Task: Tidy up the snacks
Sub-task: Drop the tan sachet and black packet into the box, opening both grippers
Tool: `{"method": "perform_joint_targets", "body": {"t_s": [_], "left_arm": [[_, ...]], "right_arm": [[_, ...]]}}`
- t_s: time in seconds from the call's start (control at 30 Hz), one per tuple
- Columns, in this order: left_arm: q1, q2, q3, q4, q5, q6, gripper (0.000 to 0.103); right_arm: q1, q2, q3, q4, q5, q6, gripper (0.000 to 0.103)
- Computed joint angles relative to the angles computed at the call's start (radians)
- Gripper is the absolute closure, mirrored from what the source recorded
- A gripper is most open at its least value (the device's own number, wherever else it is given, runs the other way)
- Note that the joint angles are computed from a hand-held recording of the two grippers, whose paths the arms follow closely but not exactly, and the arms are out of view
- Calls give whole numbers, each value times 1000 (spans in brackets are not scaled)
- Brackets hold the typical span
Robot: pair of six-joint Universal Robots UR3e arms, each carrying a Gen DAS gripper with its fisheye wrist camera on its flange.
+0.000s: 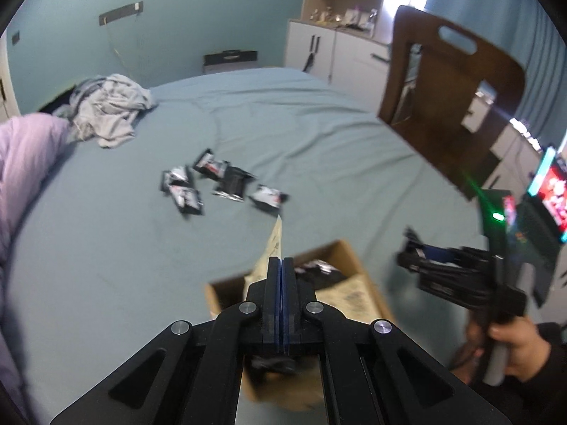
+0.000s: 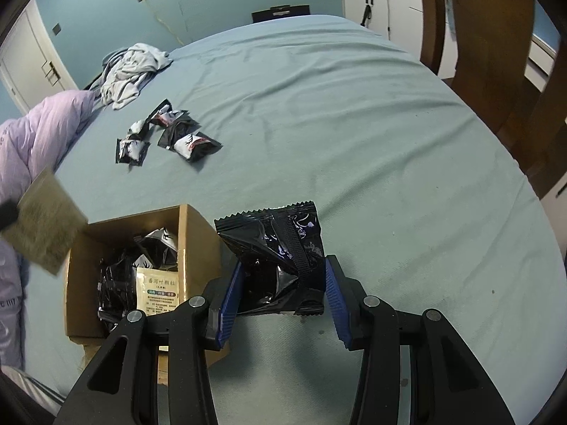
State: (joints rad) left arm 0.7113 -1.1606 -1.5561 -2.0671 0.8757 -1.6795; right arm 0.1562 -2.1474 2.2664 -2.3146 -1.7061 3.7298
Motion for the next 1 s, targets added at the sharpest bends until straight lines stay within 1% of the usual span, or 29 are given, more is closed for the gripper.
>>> {"method": "perform_joint_targets", "body": {"t_s": [0.03,0.07,0.1,0.13,0.17,0.2,0.27,0.3,0.33,0.37,0.4,0.47,0.5,0.53,0.6,0.7,0.8,0.9,1.0], "left_arm": [[17,23,-22,-33,5,38,103],[12,42,-69,1,17,47,103],[-8,75,-152,95,35,29,102],[-48,105,-254,245,71,-24,101],[-88,116,-331,380,111,-81,95],[-129,101,-372,477,162,-136,95],[-179,39,-371,540,219,-214,95],[-177,19,-355,526,220,-228,93],[-172,-3,-333,508,212,-246,89],[-163,-18,-313,489,198,-262,71],[-145,-23,-300,478,176,-276,44],[-80,18,-318,480,109,-284,18],[-30,54,-336,487,56,-278,17],[-10,72,-345,493,35,-272,17],[14,111,-381,552,16,-283,16],[-2,123,-436,694,38,-348,16],[-45,84,-443,764,95,-387,16],[-63,65,-439,767,126,-389,16],[-85,61,-456,800,148,-397,16]], "right_arm": [[5,-3,3,-2,-3,4,60],[11,-3,4,-5,-6,9,60],[11,-1,2,-6,-5,7,60],[13,2,4,-9,-7,7,60],[18,8,4,-14,-13,6,60],[21,11,6,-19,-19,4,60],[27,14,10,-28,-32,3,60],[21,8,16,-29,-28,0,60],[18,2,19,-30,-24,1,60],[11,-7,24,-30,-15,-1,60],[2,-18,29,-32,-3,-5,60],[-18,-43,41,-42,28,-16,60],[-26,-59,48,-51,47,-24,60],[-25,-66,50,-62,56,-30,60],[11,-52,44,-95,47,-47,60],[102,13,21,-146,3,-68,60],[147,58,8,-175,33,-105,60],[186,108,-16,-184,37,-140,59],[194,140,-32,-182,55,-177,59]]}}
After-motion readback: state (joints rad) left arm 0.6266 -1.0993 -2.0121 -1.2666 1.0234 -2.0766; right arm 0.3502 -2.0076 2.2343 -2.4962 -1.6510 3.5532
